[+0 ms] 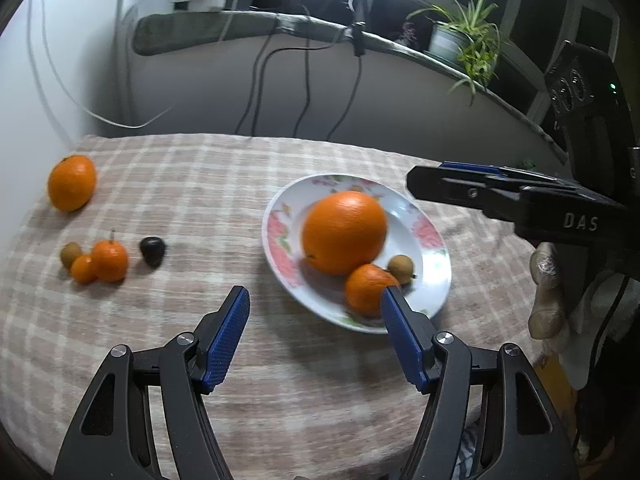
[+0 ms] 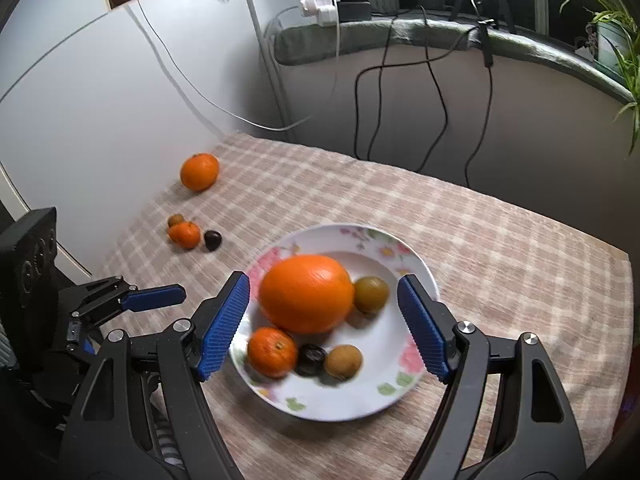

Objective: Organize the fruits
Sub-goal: 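Move both grippers away from the plate toward the remaining fruits, then grasp a stemmed mandarin with the left gripper while the right grasps the dark plum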

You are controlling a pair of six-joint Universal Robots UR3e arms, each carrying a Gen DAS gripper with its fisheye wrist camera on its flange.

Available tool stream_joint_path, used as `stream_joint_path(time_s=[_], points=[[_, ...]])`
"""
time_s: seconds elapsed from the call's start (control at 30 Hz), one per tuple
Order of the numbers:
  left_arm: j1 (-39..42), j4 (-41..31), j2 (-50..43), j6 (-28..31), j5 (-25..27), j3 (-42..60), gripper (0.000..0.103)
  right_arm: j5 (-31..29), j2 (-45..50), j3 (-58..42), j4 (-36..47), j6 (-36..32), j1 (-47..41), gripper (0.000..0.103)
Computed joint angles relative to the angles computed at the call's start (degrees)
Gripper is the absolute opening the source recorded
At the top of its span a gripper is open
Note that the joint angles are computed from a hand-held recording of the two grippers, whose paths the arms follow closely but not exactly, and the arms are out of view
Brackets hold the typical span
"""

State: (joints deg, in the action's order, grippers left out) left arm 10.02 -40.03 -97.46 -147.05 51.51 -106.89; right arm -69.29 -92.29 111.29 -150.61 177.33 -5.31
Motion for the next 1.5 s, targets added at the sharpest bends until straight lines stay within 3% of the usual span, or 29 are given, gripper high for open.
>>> stream_joint_path(time_s=[0.2,0.43,0.7,1.17,1.27,1.43,1.5], points=[[3.1,0.5,-0.4,0.2,0.1,0.1,0.068,2.4,2.1,-1.0,-5.1,2.4,1.4,0.079],[6.8,1.5,-1.5,0.4,0.5,0.4,0.068,-0.2,7.0,-7.8,-3.4,1.0,6.4,0.079],[10.0,2.5,-4.0,1.0,0.6,2.3,0.067,-0.9,15.0,-21.0,7.5,-0.8,10.7,0.079],[10.0,2.9,-13.4,2.2,4.2,11.1,0.041,4.5,34.6,-49.0,25.5,2.8,14.2,0.079],[9.3,3.4,-15.5,2.4,5.3,12.9,0.039,5.4,39.0,-55.8,30.0,3.9,14.8,0.068],[8.5,4.3,-17.8,2.8,6.7,14.8,0.037,4.9,47.9,-70.4,39.1,5.6,16.4,0.064],[8.3,4.3,-18.5,3.0,7.1,15.6,0.036,5.2,51.8,-76.6,42.6,6.8,16.7,0.056]])
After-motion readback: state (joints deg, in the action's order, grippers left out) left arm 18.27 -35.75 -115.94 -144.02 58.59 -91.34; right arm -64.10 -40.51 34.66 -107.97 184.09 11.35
